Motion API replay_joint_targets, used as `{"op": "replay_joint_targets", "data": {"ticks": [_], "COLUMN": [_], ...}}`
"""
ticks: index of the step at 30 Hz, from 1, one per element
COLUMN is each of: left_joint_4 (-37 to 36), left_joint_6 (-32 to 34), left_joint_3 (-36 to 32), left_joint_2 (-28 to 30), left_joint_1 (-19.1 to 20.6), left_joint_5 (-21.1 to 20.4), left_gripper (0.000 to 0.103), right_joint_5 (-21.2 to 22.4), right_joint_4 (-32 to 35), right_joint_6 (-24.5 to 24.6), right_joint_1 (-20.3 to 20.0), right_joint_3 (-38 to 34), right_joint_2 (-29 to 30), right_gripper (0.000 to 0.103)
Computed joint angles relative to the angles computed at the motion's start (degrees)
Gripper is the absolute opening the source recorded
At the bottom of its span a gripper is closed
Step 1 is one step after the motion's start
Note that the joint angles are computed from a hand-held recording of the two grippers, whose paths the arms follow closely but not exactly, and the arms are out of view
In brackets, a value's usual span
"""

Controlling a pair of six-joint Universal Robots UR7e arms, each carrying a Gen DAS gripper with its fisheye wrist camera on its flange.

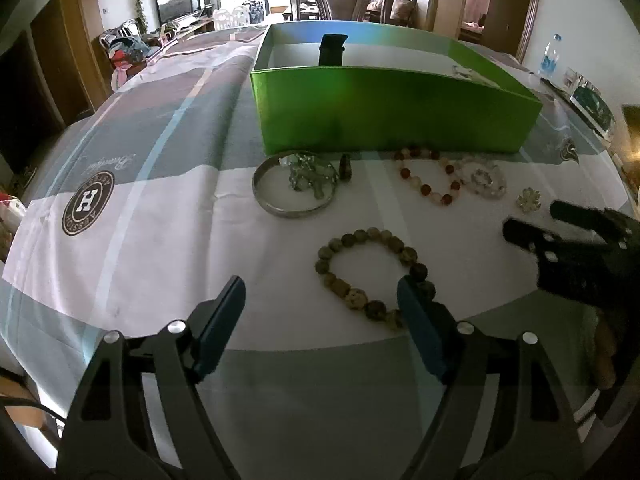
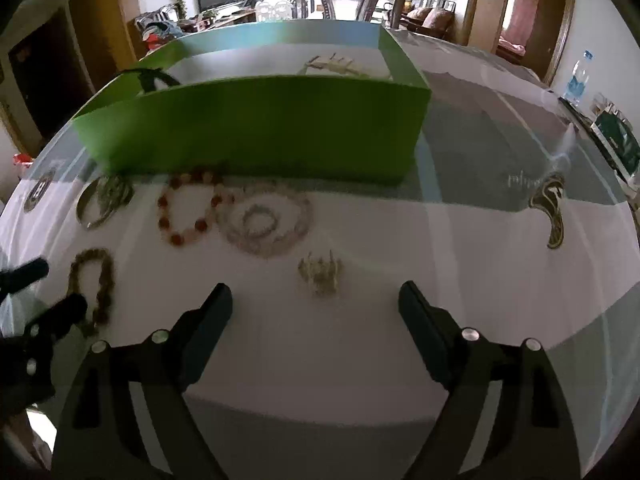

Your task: Organize jewelry

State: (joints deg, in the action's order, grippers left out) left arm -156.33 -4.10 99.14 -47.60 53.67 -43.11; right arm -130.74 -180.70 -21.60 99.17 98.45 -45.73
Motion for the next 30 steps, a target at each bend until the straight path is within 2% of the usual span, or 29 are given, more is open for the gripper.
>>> {"op": "replay_joint_targets", "data": {"ticks": [2, 5, 7, 10, 12, 13, 15, 17, 26, 28, 29, 30], "left_joint_4": [-0.2, 0.3, 0.6, 1.0, 0.9, 0.9, 0.8, 0.7, 0.5, 0.9, 1.1, 1.2], "left_joint_6": [0.0, -0.5, -0.7, -0.9, -0.9, -0.9, -1.1, -1.1, -2.2, -3.0, -3.2, -3.2], "left_joint_3": [0.0, -0.2, -0.2, -0.4, -0.4, -0.3, -0.3, -0.4, -0.9, -1.3, -1.5, -1.7], "left_joint_2": [0.0, 0.2, 0.3, 0.4, 0.4, 0.3, 0.3, 0.3, -0.2, -0.3, -0.2, -0.1], "left_joint_1": [0.0, 0.2, 0.2, 0.2, 0.2, 0.3, 0.3, 0.5, 1.3, 1.6, 1.7, 1.7], "left_joint_5": [0.0, -0.1, -0.3, -0.5, -0.5, -0.5, -0.6, -0.7, -0.3, -0.6, -0.5, -0.5], "left_gripper": [0.078, 0.078, 0.078, 0.078, 0.078, 0.078, 0.078, 0.078, 0.078, 0.078, 0.078, 0.078], "right_joint_5": [1.7, 1.2, 1.3, 1.1, 1.3, 1.3, 1.7, 1.6, 2.5, 1.7, 1.1, 0.7], "right_joint_4": [-2.5, -4.3, -4.5, -5.5, -6.0, -5.7, -5.3, -4.7, -6.1, -6.6, -6.9, -7.4], "right_joint_6": [-0.5, 0.5, 0.7, -0.8, -1.8, -1.8, -2.2, -2.2, -2.8, -2.6, -2.3, -2.1], "right_joint_1": [-0.3, -0.6, -1.0, -0.9, -0.7, -0.6, -0.6, -0.4, 0.7, 0.8, 0.9, 0.9], "right_joint_3": [1.9, 2.2, 1.7, -0.1, -0.6, -0.8, 0.1, 0.6, 7.1, 6.8, 6.5, 6.2], "right_joint_2": [-1.1, -1.3, -1.2, 0.3, 0.7, 0.8, 0.1, -0.2, -3.0, -2.8, -2.4, -2.1], "right_gripper": [0.084, 0.084, 0.079, 0.058, 0.038, 0.034, 0.02, 0.016, 0.016, 0.023, 0.035, 0.043]}}
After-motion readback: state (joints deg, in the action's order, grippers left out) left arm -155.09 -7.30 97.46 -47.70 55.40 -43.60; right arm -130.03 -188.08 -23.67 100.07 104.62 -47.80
